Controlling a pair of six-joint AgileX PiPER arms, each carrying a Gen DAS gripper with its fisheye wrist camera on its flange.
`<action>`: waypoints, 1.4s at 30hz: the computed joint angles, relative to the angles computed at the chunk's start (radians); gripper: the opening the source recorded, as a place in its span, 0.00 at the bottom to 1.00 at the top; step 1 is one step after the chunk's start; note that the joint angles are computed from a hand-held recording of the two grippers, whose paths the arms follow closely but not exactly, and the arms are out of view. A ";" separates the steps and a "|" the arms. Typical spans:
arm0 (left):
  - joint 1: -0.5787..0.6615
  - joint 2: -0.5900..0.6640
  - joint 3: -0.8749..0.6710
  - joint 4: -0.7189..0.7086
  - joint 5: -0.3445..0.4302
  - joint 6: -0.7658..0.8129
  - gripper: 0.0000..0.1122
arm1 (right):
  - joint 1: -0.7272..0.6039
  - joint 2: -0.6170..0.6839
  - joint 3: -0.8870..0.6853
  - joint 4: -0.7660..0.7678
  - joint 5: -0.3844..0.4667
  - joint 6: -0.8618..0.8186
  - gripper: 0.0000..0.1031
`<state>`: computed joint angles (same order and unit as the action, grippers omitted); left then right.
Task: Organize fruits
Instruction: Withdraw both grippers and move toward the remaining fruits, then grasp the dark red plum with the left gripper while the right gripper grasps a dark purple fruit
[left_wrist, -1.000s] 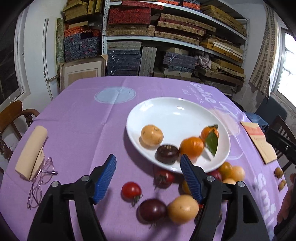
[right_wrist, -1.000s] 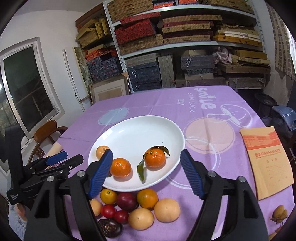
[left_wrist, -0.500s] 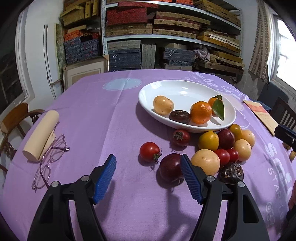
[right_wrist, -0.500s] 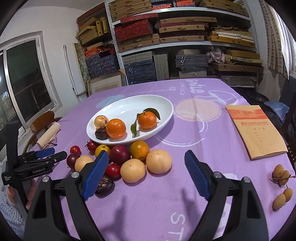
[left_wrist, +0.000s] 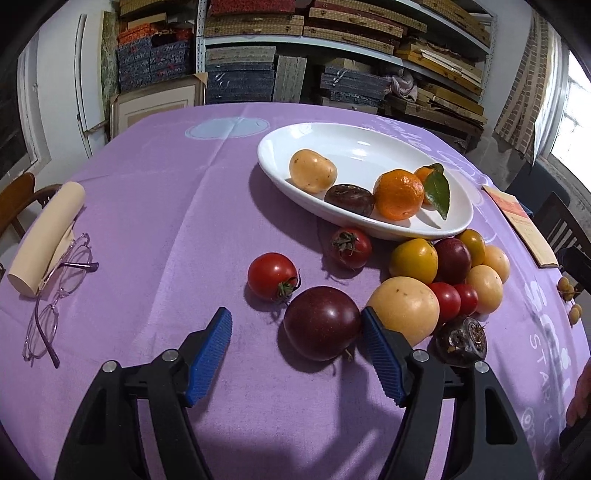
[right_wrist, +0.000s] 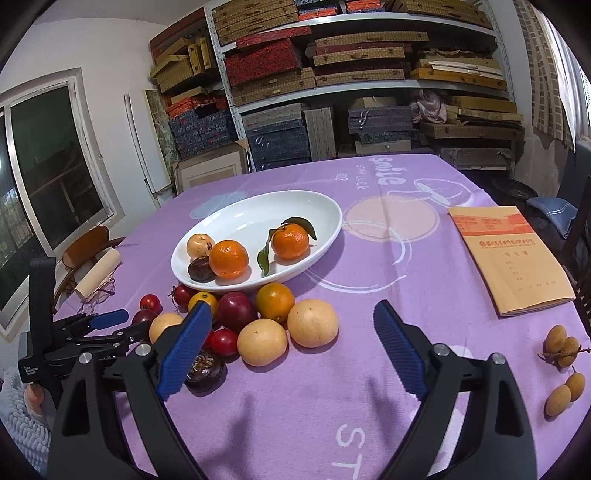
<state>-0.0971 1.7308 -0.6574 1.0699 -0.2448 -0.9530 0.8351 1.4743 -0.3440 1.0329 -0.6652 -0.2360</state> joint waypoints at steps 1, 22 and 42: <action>0.003 0.005 -0.005 0.034 -0.003 -0.035 0.63 | -0.002 -0.004 0.000 0.001 0.004 -0.003 0.85; 0.095 -0.137 0.111 -0.094 -0.043 0.106 0.37 | -0.064 0.023 -0.012 -0.083 0.083 0.033 0.85; 0.137 -0.181 0.148 0.045 -0.090 -0.006 0.37 | 0.093 0.300 -0.324 0.204 0.265 -0.423 0.72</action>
<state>0.0403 1.5503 -0.5098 1.1146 -0.3350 -0.9594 0.9285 1.7747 -0.6683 1.2371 -0.3999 -0.6595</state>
